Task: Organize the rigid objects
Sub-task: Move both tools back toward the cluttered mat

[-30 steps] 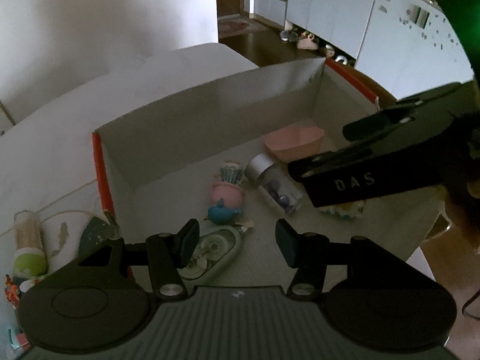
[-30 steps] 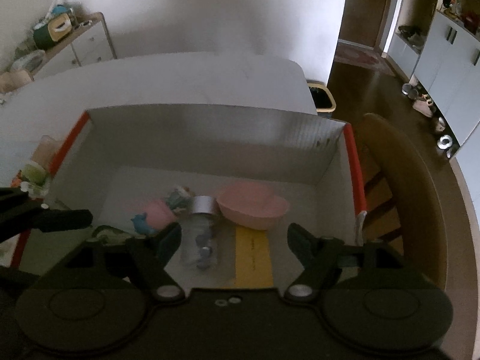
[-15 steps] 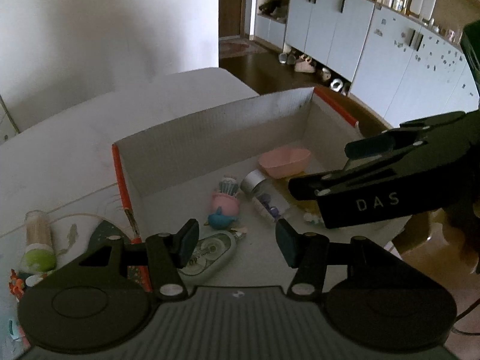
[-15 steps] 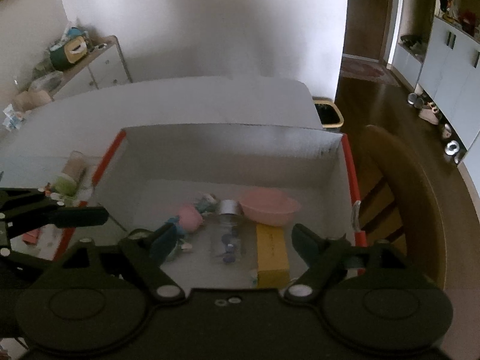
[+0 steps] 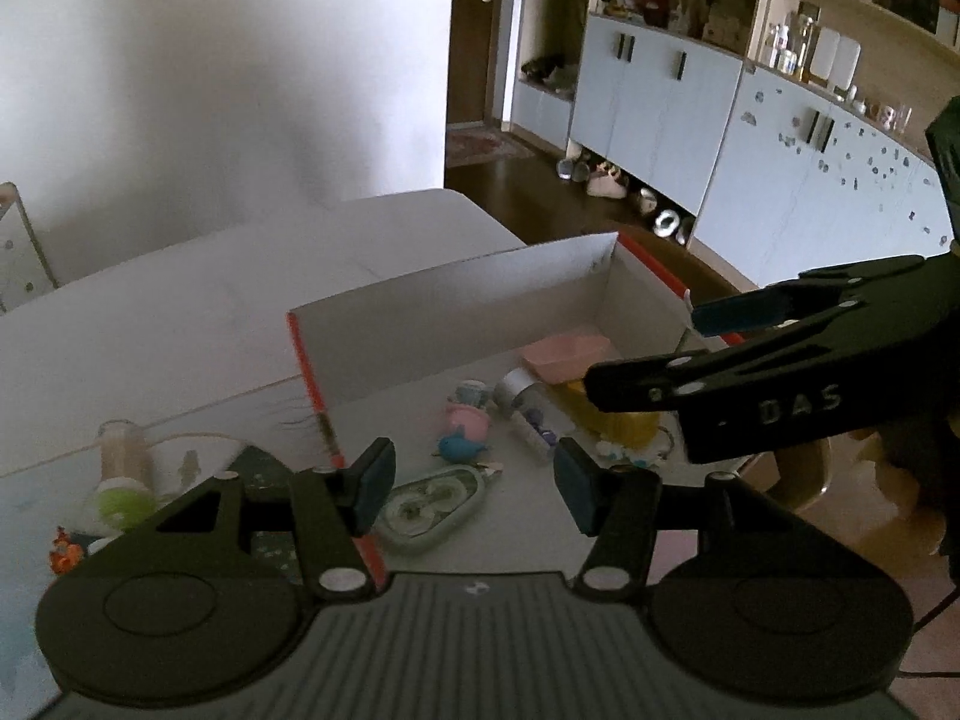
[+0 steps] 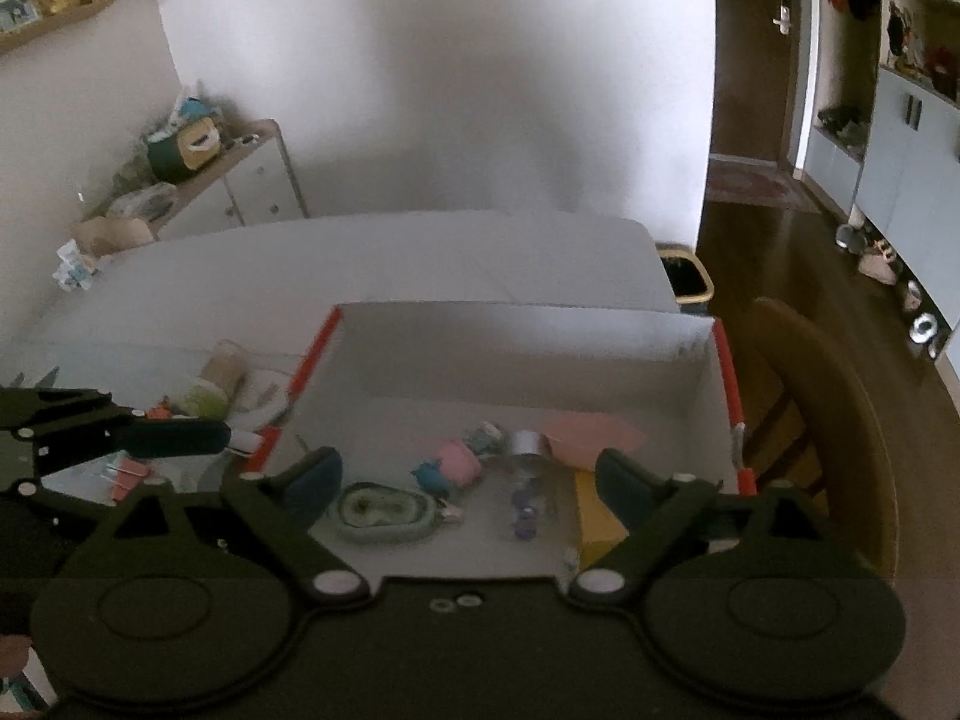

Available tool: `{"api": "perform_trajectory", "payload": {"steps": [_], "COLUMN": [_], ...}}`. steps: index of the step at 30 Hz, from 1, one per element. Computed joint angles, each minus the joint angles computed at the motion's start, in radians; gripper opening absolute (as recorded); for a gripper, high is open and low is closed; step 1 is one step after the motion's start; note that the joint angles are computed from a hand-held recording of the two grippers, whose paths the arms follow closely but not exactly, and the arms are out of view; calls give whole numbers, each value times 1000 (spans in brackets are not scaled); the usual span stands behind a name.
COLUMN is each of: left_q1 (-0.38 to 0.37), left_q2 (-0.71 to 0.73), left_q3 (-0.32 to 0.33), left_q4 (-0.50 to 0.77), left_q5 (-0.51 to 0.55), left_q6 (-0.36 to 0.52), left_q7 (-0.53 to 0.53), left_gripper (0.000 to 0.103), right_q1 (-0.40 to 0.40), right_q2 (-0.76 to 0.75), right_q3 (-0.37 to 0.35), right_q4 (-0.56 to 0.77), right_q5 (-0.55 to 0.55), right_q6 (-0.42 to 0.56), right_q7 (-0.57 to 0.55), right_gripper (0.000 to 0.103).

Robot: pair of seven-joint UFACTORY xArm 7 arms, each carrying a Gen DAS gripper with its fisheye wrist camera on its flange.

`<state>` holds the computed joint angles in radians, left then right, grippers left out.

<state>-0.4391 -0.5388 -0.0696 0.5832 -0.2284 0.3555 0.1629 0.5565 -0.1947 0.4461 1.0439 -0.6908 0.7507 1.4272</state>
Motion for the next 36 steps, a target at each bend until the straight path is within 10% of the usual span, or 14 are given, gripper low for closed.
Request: {"api": "perform_trajectory", "payload": {"steps": [17,36], "left_q1": [63,153], "left_q2": [-215,-230], "left_q3": [155,403], "left_q4": [-109,-71], "left_q5": [-45,-160], "left_q6": [31,168], "left_q7": [134,496], "left_gripper": [81,82], "right_q1": [124,436], "right_q2": [138,526], "right_q3": [42,-113], "right_q4": [178,595], "right_q5": [-270,-314], "right_q6": [83,159], "right_q7": [191,194], "right_gripper": [102,102]}}
